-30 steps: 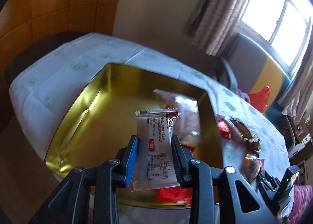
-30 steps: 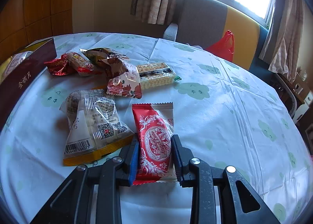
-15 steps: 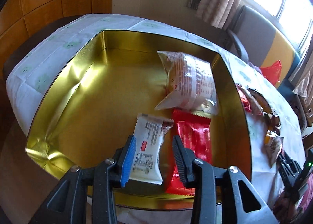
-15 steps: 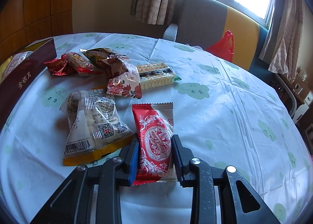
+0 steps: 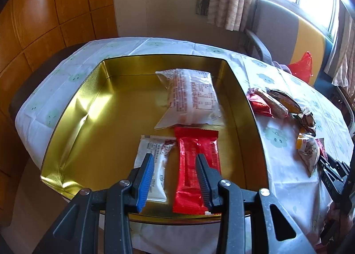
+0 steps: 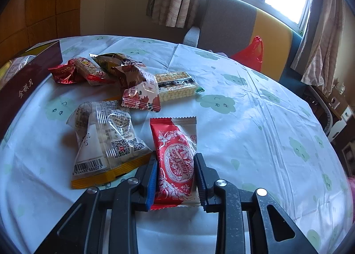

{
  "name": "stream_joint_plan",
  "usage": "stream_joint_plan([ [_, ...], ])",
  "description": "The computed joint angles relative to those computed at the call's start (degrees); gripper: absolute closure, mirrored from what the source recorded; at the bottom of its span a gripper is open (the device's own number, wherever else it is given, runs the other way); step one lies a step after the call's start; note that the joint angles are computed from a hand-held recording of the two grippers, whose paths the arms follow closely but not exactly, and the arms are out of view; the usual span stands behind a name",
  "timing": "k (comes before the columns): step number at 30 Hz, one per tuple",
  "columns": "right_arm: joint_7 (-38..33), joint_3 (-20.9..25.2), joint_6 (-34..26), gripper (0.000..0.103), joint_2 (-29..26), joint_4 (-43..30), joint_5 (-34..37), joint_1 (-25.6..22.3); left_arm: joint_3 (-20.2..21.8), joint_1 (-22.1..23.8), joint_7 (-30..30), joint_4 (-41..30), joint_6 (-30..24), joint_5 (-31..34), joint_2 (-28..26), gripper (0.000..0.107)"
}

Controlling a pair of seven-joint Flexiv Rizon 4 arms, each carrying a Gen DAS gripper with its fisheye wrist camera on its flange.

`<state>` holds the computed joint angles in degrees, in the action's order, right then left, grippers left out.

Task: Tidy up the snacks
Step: 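Lower the white packet into the tin beside the red bar, open left gripper, then carry the red-and-white cookie packet into the gold tin and open the right gripper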

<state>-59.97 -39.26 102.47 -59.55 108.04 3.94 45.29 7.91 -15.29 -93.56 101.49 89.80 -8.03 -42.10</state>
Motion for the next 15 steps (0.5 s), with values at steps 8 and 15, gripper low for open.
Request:
stream_joint_plan([
  [8, 1.4, 0.8, -1.4, 0.073, 3.2, 1.8, -0.6, 0.3, 1.1, -1.1, -0.5, -0.5, 0.0, 0.6, -0.1, 0.068],
  [15, 0.5, -1.0, 0.9, 0.073, 6.7, 3.6, -0.1, 4.0, 1.6, -1.0, -1.3, 0.0, 1.4, 0.2, 0.3, 0.068],
])
